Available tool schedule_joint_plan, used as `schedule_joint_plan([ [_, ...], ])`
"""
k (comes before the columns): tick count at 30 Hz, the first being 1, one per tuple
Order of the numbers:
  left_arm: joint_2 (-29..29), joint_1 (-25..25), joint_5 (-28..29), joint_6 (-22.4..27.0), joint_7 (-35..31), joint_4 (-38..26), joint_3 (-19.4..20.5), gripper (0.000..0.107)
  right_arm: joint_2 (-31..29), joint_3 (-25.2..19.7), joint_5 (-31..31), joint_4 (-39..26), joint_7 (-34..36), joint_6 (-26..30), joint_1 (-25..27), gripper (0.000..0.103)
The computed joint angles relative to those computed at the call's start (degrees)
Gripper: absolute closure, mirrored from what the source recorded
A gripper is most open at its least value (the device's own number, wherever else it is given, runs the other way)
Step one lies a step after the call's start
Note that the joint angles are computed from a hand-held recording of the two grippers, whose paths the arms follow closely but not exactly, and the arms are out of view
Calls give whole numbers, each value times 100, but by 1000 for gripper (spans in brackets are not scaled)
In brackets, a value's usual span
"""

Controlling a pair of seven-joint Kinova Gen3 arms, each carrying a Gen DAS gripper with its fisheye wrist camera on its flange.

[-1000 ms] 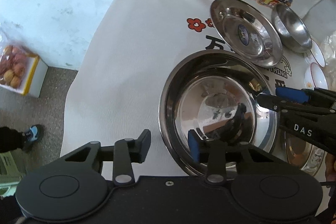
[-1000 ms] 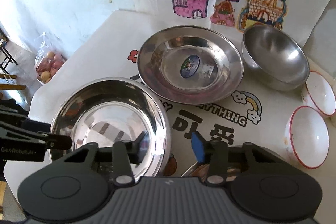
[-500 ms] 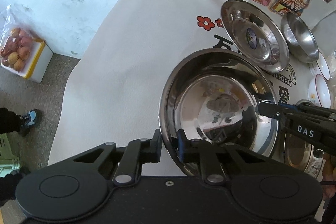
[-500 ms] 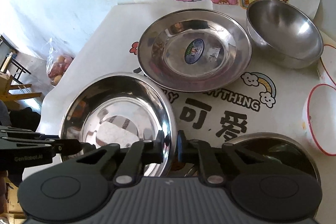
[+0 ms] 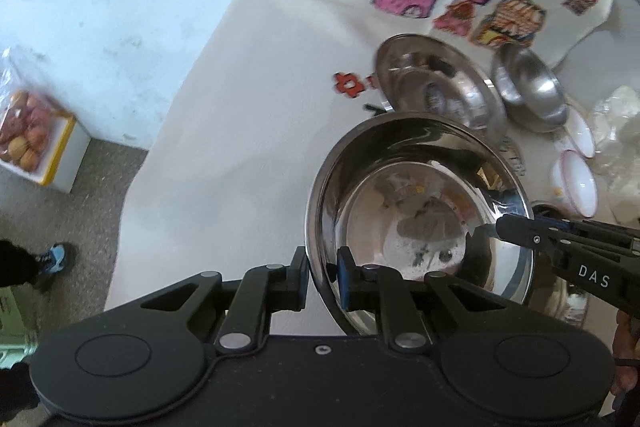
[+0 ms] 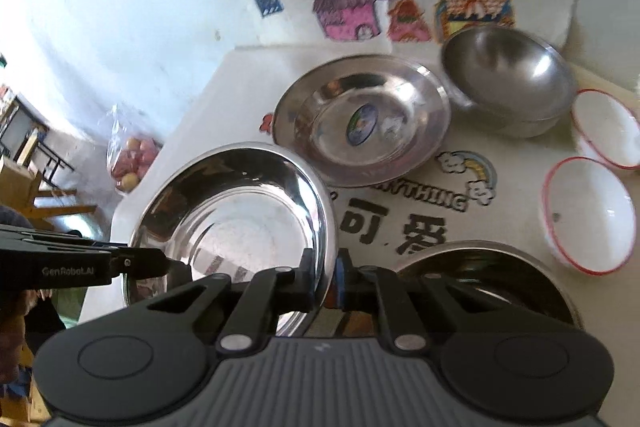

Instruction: Organize plates and bowls

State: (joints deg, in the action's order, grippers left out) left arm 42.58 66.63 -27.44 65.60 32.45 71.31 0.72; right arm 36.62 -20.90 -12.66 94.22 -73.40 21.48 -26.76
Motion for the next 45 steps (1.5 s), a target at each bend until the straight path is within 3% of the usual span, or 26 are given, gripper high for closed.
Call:
schedule_joint_plan([
  [7,263,-148,-112,-41,-765,-622,18,92,-415,-27,-142,550,-70,-396,404,92],
  [16,783,-347,150,-109,-2041,-1648,-53,92,-729,149,-69,1077,-325,-661,765,91],
  [24,1419,-406,608,490,-2978,-2914,-126,91,-788,129,11,1268,-359,-646,1031,91],
  [37,2198,-435,1056,1648,-3806,-4529,-280,86,-665,124,39,1247,-251,-534,1115,90],
  [45,2360,-452,1214,1808,-4010,-4845,-350,85,-645,231,53,1186,-291,-428,1052,90],
])
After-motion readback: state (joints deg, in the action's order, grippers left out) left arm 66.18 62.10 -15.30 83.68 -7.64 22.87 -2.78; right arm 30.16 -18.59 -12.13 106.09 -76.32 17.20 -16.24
